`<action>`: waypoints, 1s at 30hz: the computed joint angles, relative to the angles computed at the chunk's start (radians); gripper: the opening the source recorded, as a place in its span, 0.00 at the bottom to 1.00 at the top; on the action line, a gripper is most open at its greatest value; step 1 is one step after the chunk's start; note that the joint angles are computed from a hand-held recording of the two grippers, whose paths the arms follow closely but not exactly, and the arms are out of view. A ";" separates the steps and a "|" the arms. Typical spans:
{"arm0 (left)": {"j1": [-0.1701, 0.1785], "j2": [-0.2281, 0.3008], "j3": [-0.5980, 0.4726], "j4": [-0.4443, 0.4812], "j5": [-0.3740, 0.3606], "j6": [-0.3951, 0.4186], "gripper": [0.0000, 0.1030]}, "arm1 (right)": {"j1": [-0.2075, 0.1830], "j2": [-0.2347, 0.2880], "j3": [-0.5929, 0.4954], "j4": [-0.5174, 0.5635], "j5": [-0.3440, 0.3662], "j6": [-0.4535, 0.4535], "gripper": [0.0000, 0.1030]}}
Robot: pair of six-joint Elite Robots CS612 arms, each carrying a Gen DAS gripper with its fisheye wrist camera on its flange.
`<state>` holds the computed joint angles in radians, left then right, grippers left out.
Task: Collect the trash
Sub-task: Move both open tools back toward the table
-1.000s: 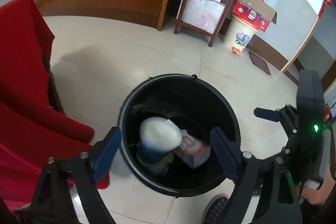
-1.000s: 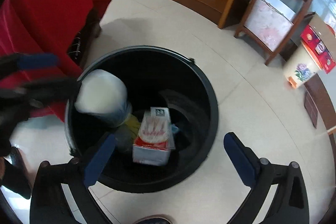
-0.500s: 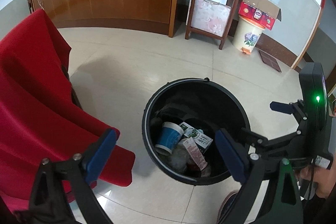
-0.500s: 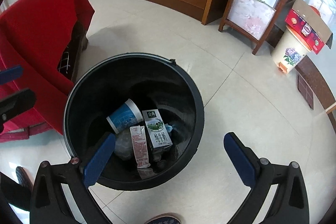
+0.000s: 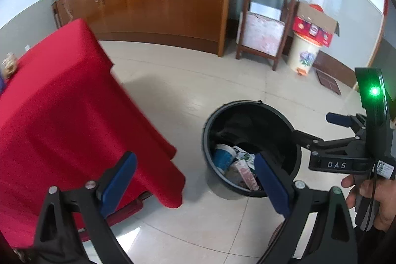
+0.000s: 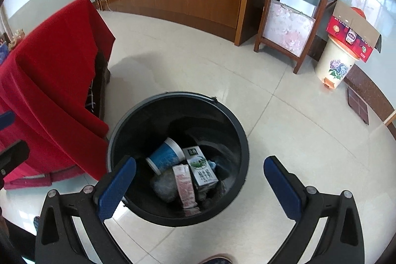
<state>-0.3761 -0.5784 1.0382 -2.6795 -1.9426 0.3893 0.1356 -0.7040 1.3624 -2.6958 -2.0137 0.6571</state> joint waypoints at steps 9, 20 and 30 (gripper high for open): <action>0.056 -0.011 0.005 -0.116 -0.013 -0.071 0.94 | 0.034 0.026 -0.075 -0.037 -0.047 0.019 1.00; 0.108 0.010 -0.048 -0.225 0.056 -0.165 0.94 | 0.073 0.074 -0.199 -0.096 -0.027 -0.064 1.00; 0.154 0.049 -0.137 -0.273 0.132 -0.252 0.94 | 0.100 0.172 -0.466 -0.100 0.080 -0.179 1.00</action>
